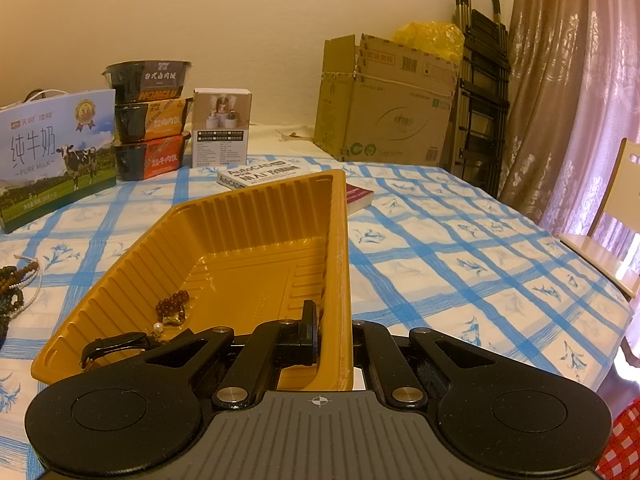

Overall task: Organize jewelry
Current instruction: 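Move the left tool to the pile and grasp the black watch, then carry the black watch over the tray with the left tool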

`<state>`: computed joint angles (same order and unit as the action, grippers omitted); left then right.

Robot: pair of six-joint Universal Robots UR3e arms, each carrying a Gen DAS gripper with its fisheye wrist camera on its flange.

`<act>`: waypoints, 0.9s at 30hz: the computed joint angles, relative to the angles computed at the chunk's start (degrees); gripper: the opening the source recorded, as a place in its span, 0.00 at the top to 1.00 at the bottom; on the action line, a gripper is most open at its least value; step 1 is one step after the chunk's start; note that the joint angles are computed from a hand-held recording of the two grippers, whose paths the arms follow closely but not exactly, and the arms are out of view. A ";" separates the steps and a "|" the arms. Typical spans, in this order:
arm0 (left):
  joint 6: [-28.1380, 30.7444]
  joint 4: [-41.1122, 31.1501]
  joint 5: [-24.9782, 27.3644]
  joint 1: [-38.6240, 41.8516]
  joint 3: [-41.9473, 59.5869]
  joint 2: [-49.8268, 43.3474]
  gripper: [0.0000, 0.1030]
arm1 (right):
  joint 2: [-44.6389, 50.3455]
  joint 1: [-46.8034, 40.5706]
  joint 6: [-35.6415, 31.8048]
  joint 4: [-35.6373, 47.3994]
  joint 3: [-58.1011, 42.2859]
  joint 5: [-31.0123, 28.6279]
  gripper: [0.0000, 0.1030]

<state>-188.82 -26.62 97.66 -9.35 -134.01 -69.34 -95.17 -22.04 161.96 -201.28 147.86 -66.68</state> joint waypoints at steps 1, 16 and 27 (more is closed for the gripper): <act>0.40 -1.40 -1.19 0.32 -0.05 1.51 0.80 | 0.04 0.04 0.03 -0.06 0.00 -0.05 0.96; 0.74 -7.44 0.25 -2.81 1.43 4.47 0.82 | 0.08 0.03 0.02 -0.11 0.01 -0.01 0.96; 3.13 -13.83 -4.00 -0.39 8.37 7.04 0.82 | -0.02 0.07 -0.09 -0.04 -0.05 0.05 0.96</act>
